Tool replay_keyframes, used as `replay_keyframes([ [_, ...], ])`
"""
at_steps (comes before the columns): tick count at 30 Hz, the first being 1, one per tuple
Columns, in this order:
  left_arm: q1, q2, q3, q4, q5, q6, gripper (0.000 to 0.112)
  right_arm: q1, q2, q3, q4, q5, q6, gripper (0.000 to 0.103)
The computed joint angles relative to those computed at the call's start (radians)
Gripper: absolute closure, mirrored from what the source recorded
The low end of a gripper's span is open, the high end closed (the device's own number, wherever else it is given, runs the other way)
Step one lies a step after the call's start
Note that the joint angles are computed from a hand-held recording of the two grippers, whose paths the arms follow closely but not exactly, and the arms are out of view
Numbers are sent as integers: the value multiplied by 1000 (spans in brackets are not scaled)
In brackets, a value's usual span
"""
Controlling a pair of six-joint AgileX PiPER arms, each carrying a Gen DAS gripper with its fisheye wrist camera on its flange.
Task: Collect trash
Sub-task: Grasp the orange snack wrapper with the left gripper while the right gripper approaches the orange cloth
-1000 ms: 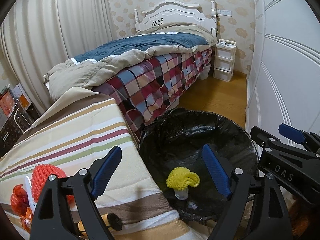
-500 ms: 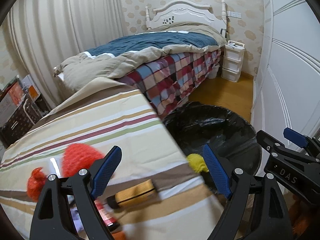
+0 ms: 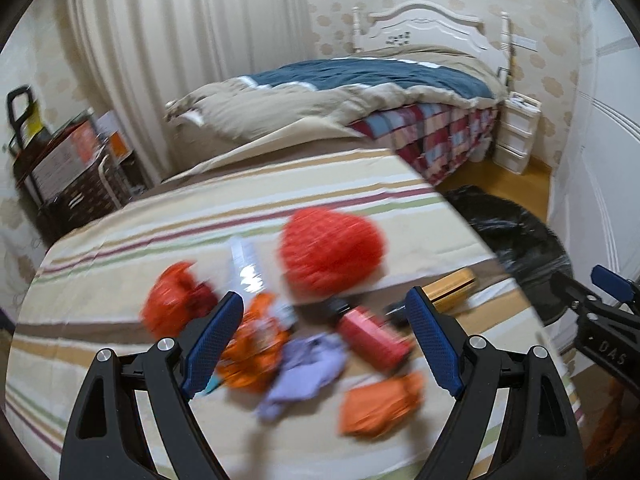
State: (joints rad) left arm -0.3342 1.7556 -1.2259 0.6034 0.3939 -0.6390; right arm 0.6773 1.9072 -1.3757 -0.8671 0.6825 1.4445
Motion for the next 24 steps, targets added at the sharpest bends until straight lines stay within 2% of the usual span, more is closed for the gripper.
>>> replay_keyframes([
  [6,83,-31,75,0,-33,-8,29,49,32,-45,25,7,-28,28],
  [10,132,-27,78,-120,-43,98,29,74,64,-95,53,16,-72,28],
  [16,143,-10,73,-170,-67,160,31,93,107,-157,92,28,-128,28],
  [21,154,17,54,-292,-68,293,53,101,126,-184,110,34,-153,28],
  [22,154,24,50,-304,-62,313,63,103,128,-184,109,33,-152,27],
  [24,158,28,52,-311,-64,327,67,103,134,-191,117,33,-161,27],
])
